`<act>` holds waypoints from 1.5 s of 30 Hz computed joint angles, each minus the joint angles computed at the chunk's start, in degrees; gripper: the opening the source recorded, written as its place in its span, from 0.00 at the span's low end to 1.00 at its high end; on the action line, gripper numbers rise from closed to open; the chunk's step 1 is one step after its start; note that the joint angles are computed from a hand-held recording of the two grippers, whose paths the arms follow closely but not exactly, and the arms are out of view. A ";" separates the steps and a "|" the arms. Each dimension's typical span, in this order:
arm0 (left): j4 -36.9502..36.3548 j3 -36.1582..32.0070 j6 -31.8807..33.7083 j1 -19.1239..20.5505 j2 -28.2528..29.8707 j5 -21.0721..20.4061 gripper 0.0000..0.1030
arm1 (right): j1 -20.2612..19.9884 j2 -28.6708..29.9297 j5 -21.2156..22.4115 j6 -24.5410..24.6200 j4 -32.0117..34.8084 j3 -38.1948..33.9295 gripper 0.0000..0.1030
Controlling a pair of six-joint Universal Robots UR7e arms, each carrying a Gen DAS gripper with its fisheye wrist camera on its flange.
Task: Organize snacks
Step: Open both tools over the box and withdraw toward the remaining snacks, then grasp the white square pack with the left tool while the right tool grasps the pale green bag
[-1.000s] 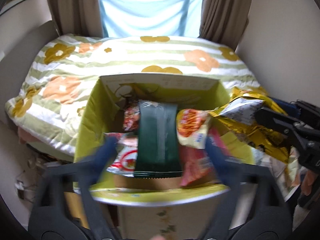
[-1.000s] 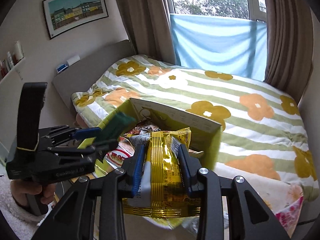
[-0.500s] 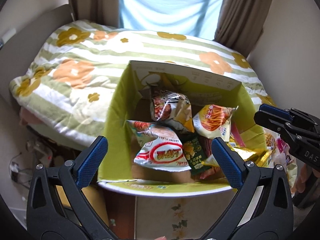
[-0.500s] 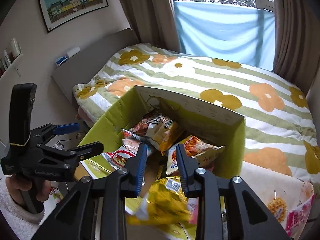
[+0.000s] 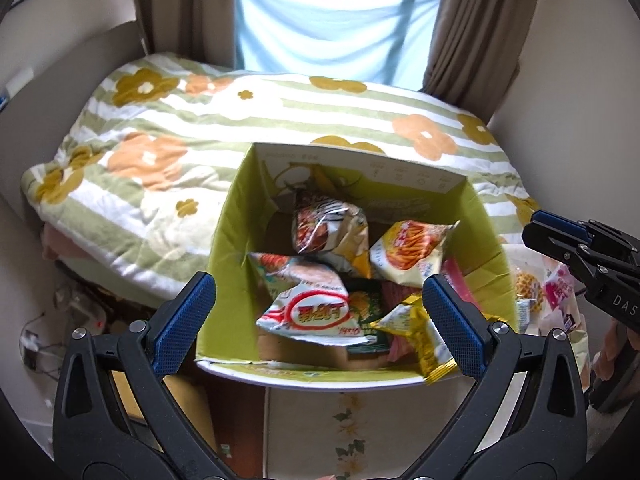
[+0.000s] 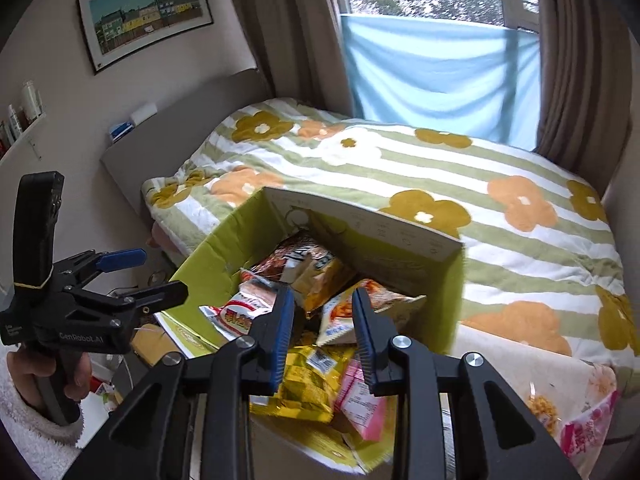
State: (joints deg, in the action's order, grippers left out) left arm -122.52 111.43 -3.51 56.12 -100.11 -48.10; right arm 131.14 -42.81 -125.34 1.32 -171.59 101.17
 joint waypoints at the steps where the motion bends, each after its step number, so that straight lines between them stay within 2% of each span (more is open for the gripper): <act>1: -0.15 -0.07 0.27 -0.25 0.09 -0.25 1.00 | 0.24 -0.62 -0.96 0.53 -0.29 0.66 0.27; 4: -0.88 -0.34 1.75 -0.85 0.68 -2.05 1.00 | 0.85 -1.98 -4.25 2.79 -0.98 2.30 0.27; 6: -1.26 -0.42 2.74 -1.17 1.18 -3.17 1.00 | 1.07 -2.89 -6.06 4.96 -0.61 3.24 0.35; 8: -1.40 -0.45 3.62 -1.54 1.74 -4.55 1.00 | 1.01 -4.00 -6.89 7.62 0.31 4.31 0.61; 12: -0.97 -0.17 4.08 -2.71 2.63 -5.94 1.00 | 1.61 -6.16 -10.53 11.12 -0.15 7.27 0.77; 14: -0.92 0.36 3.75 -3.55 2.76 -6.65 1.00 | 1.93 -7.32 -11.94 12.41 -0.66 9.02 0.88; 18: -0.92 2.16 2.46 -5.56 2.43 -7.54 1.00 | 2.63 -9.86 -15.51 14.12 -2.48 13.32 0.99; 20: -0.32 3.25 1.06 -7.38 2.26 -6.92 1.00 | 2.65 -11.49 -16.76 15.72 -2.49 15.53 0.99; 25: -0.27 7.45 -4.26 -12.94 0.78 -5.12 1.00 | 2.49 -17.76 -16.47 17.72 -4.76 22.94 0.99; 27: 0.80 9.21 -7.96 -15.53 0.41 -4.85 1.00 | 2.28 -21.66 -15.74 20.37 -0.84 25.26 0.99; 31: 2.06 12.44 -14.75 -20.65 0.23 -4.27 1.00 | 3.08 -29.46 -17.80 24.78 7.35 29.64 0.99; 36: 3.65 15.66 -23.42 -26.40 1.64 -4.24 1.00 | 2.94 -38.24 -16.89 25.41 9.86 35.52 0.99; 40: 4.13 18.04 -29.95 -30.44 3.03 -4.67 1.00 | 3.01 -43.79 -18.46 26.19 12.65 39.13 0.99; 45: 3.52 20.84 -38.46 -34.03 5.54 -6.37 1.00 | 0.05 -50.50 -15.37 23.65 13.25 43.47 0.99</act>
State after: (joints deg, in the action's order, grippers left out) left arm -119.00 132.28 -41.97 22.09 -94.57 -54.47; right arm 131.19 -93.31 -140.71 24.97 -158.33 144.64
